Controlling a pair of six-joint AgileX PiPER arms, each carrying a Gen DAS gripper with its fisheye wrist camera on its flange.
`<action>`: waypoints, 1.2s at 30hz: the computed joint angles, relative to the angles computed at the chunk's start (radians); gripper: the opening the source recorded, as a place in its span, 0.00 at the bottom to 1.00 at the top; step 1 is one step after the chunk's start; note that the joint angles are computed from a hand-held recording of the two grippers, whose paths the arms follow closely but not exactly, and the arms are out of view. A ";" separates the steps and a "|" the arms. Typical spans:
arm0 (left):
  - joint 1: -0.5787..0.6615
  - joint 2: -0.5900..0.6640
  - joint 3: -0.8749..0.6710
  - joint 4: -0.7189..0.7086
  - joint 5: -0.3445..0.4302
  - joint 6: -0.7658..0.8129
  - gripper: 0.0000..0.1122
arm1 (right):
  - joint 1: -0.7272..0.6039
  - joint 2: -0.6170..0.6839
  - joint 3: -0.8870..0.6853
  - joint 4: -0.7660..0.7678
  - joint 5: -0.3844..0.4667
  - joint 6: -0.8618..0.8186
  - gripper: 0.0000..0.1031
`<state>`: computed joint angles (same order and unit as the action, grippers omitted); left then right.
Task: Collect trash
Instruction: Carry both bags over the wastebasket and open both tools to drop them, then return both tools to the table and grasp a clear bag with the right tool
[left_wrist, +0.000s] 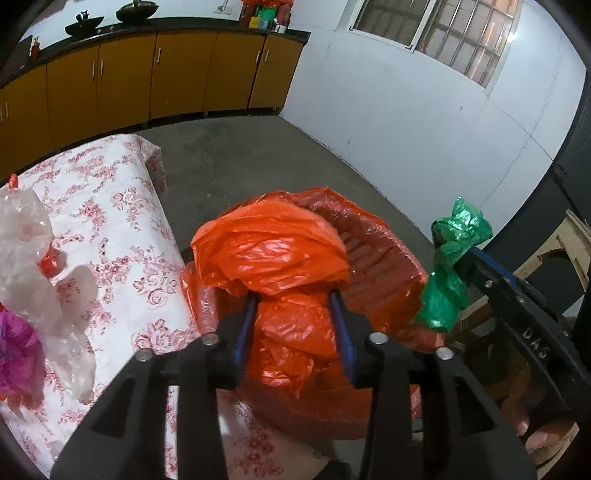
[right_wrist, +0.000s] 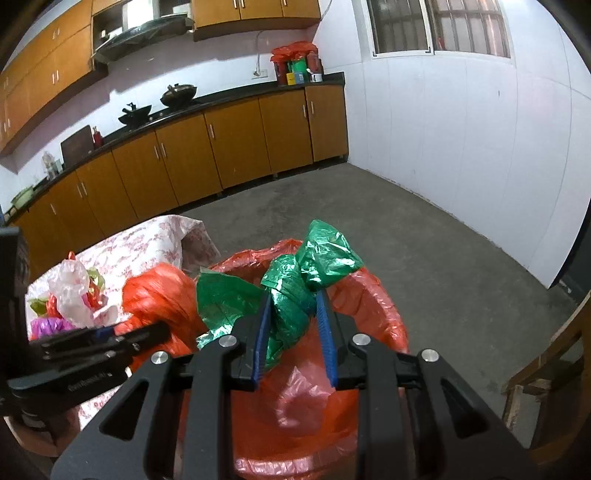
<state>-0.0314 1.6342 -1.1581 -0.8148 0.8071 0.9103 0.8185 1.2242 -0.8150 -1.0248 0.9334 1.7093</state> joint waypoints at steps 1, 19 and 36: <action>0.000 0.003 -0.001 0.006 -0.003 -0.006 0.40 | -0.002 -0.003 0.002 -0.001 -0.001 0.001 0.30; 0.274 -0.187 0.147 -0.022 -0.127 0.138 0.59 | 0.217 0.097 -0.093 -0.034 0.210 0.034 0.42; 0.909 -0.131 0.154 -0.210 -0.227 0.506 0.68 | 0.365 0.570 -0.572 0.061 -0.058 -0.142 0.42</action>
<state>0.8773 1.5032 -1.0039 -1.0247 0.5805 1.4158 1.1838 1.7944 -1.3865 -0.9637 0.8759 1.5677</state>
